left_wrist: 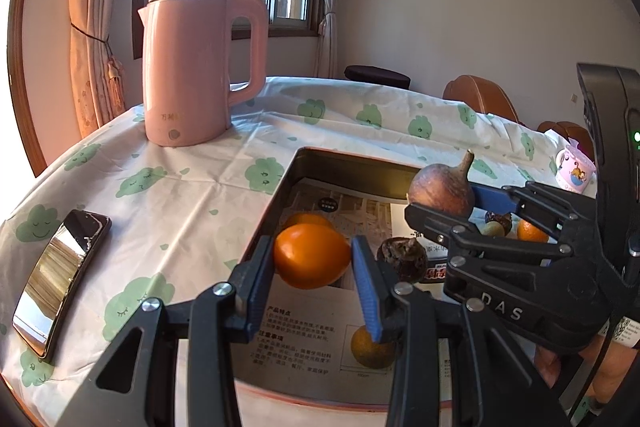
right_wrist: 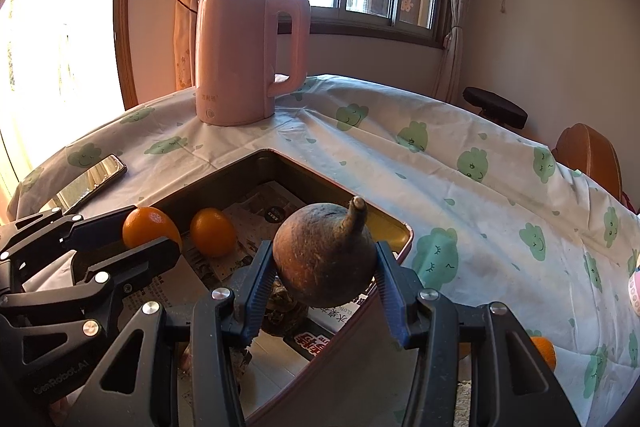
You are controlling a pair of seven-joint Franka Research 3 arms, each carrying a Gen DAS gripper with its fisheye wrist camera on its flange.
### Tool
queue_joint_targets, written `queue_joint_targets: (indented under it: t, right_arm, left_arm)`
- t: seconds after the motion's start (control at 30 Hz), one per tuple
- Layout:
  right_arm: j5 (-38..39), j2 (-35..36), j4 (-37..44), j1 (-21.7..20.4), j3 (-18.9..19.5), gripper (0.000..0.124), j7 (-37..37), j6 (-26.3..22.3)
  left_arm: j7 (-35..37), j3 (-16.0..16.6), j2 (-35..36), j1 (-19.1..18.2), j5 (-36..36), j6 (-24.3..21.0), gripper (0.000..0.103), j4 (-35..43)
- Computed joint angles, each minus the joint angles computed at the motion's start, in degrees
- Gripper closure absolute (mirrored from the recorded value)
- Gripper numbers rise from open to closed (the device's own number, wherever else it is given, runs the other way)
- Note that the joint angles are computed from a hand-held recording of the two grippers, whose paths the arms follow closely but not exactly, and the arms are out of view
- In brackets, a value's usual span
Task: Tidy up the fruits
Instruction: 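Lower both fruits into the tin box and open both grippers, then move the left gripper to a halved fruit with white cut face while the right approaches a mandarin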
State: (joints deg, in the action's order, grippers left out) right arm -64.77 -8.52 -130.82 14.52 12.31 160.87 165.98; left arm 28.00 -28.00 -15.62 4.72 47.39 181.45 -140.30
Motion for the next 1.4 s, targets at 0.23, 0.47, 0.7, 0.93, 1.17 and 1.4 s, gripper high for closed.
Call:
queue_joint_targets:
  t: [0.23, 0.47, 0.7, 0.93, 1.17, 1.4]
  right_arm:
    - [0.57, 0.60, 0.29, 0.43, -0.23, 0.073, -0.65, -0.40]
    - [1.72, 1.44, 0.84, 1.20, -0.67, 0.073, -2.33, -0.58]
    - [2.87, 1.97, 1.15, 2.00, -0.88, 0.072, -4.25, -0.87]
    - [1.62, -0.44, -0.45, 0.94, -0.44, 0.065, -1.59, 1.06]
    - [-0.49, -9.85, -7.71, -3.67, 1.57, 0.059, 0.87, 3.66]
    - [7.74, -24.90, -21.30, -7.89, -1.11, 0.055, -4.31, 1.35]
  left_arm:
    - [2.91, 3.53, 0.95, -4.02, -2.85, -0.86, 0.062, -0.05]
    - [3.85, 4.28, 1.26, -4.89, -3.81, -1.02, 0.062, -0.01]
    - [2.28, 2.53, 0.77, -3.00, -2.28, -1.22, 0.061, 0.05]
    - [-8.62, -9.80, -5.28, 11.90, 4.58, 3.77, 0.047, -1.23]
    - [-7.82, -14.57, -12.67, 17.08, -1.20, 10.38, 0.025, -4.06]
    - [-2.14, -19.79, -10.26, 16.01, -5.27, 9.89, 0.025, -1.12]
